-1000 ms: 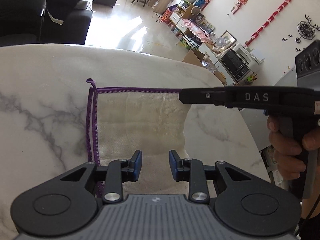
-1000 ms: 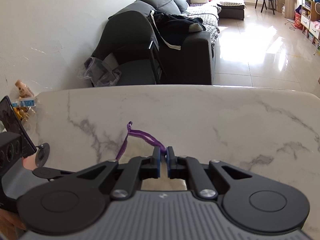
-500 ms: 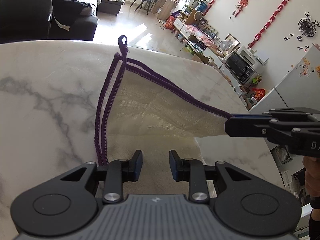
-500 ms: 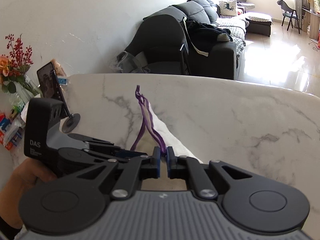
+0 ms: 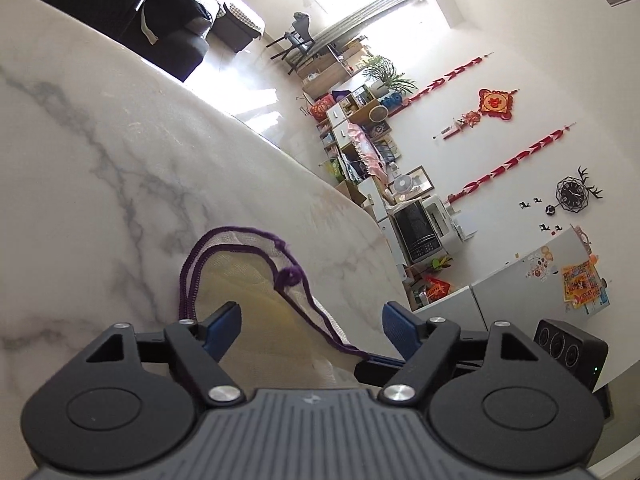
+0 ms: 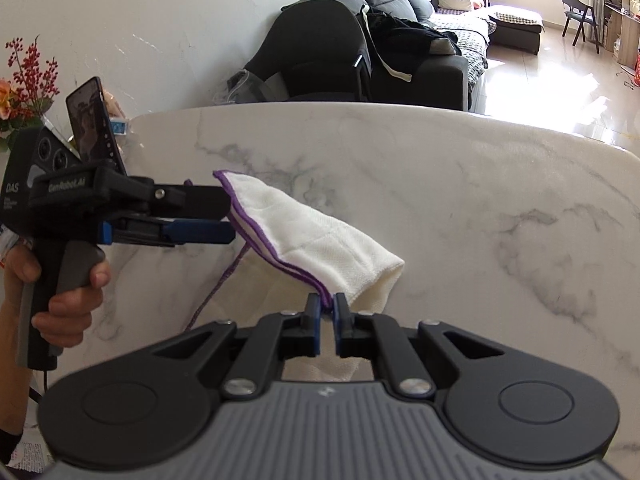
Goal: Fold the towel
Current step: 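Lift the gripped end with both grippers and carry it over the strip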
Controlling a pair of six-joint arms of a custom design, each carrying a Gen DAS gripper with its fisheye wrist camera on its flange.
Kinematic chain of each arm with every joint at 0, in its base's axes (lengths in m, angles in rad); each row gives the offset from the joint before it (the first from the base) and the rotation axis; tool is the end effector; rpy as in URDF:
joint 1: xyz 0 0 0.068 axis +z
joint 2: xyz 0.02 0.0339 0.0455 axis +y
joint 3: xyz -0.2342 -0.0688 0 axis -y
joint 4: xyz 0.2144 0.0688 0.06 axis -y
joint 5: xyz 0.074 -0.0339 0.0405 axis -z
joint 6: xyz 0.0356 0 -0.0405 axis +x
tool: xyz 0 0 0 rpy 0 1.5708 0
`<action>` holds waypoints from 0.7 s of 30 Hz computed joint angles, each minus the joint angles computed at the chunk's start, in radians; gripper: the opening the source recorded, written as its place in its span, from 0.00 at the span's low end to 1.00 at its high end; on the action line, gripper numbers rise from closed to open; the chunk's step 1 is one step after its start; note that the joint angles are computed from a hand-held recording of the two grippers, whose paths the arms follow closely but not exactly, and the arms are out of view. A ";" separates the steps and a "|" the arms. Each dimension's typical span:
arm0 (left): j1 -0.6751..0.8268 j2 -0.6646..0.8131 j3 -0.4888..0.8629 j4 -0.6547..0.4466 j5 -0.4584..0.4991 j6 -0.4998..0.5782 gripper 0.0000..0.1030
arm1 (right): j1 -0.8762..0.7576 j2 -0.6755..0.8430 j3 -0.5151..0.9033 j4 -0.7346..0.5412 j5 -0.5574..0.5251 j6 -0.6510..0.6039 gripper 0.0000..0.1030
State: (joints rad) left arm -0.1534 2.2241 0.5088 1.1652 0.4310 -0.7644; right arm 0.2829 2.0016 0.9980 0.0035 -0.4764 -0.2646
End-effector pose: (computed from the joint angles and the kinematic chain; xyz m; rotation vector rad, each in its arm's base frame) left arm 0.2759 -0.0577 0.0231 -0.4070 2.1922 -0.9831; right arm 0.3226 0.1108 0.0888 -0.8510 2.3692 0.6164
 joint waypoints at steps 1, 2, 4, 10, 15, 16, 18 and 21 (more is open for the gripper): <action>-0.001 -0.011 -0.001 -0.014 -0.015 -0.007 0.76 | 0.000 0.001 0.000 -0.001 0.000 -0.001 0.07; -0.002 -0.023 -0.002 -0.029 -0.029 -0.014 0.76 | 0.000 0.002 0.000 -0.002 0.000 -0.002 0.07; 0.000 -0.039 0.000 -0.044 -0.044 -0.036 0.76 | -0.002 0.005 0.002 -0.007 0.004 -0.005 0.07; 0.018 -0.073 0.031 -0.128 -0.026 -0.084 0.23 | -0.009 0.011 0.006 -0.010 0.015 -0.005 0.07; 0.008 -0.087 0.023 -0.170 -0.030 -0.093 0.04 | -0.016 0.008 -0.001 -0.004 0.018 0.004 0.10; 0.008 -0.089 0.018 -0.166 -0.028 -0.096 0.04 | -0.017 0.007 -0.002 -0.005 0.016 0.006 0.12; 0.012 -0.090 0.011 -0.158 -0.018 -0.111 0.04 | -0.025 0.007 -0.003 -0.004 0.010 0.019 0.18; 0.023 -0.090 0.005 -0.136 0.004 -0.142 0.04 | -0.050 0.021 0.024 -0.026 -0.014 0.077 0.37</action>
